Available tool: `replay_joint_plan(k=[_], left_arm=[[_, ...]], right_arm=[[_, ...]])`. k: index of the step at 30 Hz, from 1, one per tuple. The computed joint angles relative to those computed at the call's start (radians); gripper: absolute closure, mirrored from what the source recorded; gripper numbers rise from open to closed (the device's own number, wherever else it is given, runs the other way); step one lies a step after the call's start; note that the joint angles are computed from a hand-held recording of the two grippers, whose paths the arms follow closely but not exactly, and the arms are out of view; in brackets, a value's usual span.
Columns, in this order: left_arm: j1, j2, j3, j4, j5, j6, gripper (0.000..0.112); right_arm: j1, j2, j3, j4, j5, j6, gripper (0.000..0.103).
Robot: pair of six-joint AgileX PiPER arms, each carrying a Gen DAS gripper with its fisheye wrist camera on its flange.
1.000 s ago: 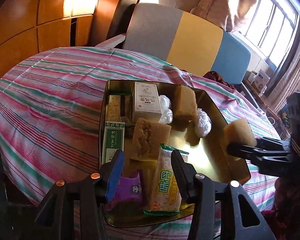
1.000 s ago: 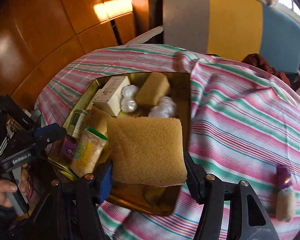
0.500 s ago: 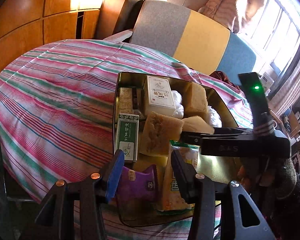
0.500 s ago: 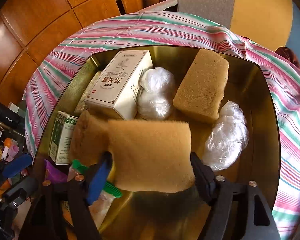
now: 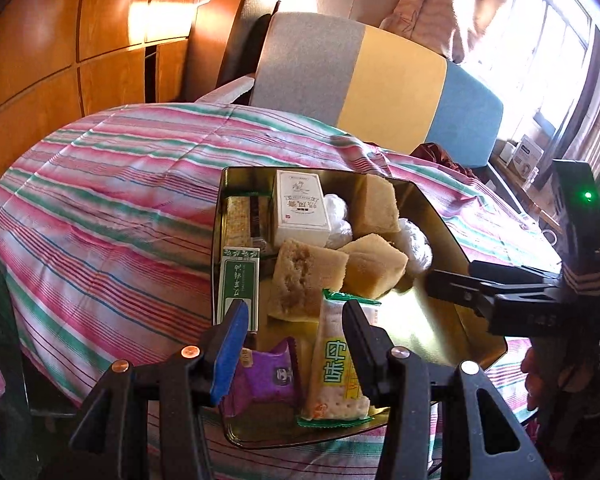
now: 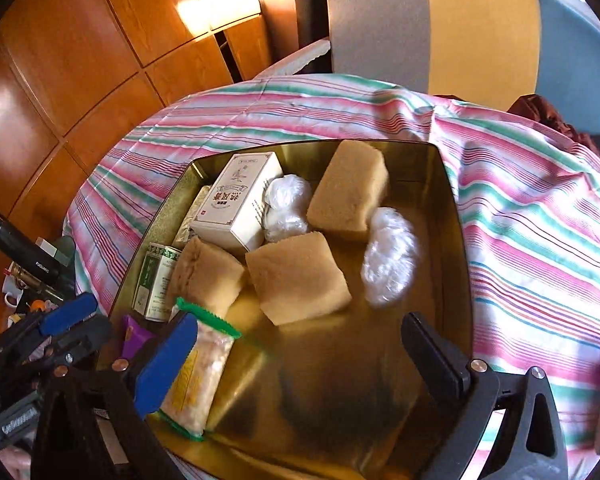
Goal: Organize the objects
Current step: 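Lower the yellow sponge into the tray and open the right tool, then swing both tools back and grasp the rolled beige sock with the right tool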
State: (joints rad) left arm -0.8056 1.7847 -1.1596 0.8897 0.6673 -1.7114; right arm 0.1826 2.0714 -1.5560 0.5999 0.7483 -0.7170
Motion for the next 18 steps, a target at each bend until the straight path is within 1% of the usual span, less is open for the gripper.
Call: replay_joint_plan(k=[5,9,14,18], left_arm=[[-0.028,0.025,-0.060,-0.006,0.049,0.055,0.063],[-0.037,0.052,-0.112,-0.035,0.062,0.116,0.063],[-0.054,0.098,-0.198,-0.070,0.083,0.202,0.063],[-0.066,0.146,-0.280,-0.106,0.095,0.284,0.063]], right_arm=[[-0.069,-0.083,0.108,0.060,-0.026,-0.092,0.000],[-0.143,-0.125,0.155,0.092,-0.023,-0.145,0.000],[-0.245,-0.148,0.170,0.104,-0.009,-0.182,0.000],[-0.337,-0.136,0.141,0.084,0.004,-0.173,0.000]])
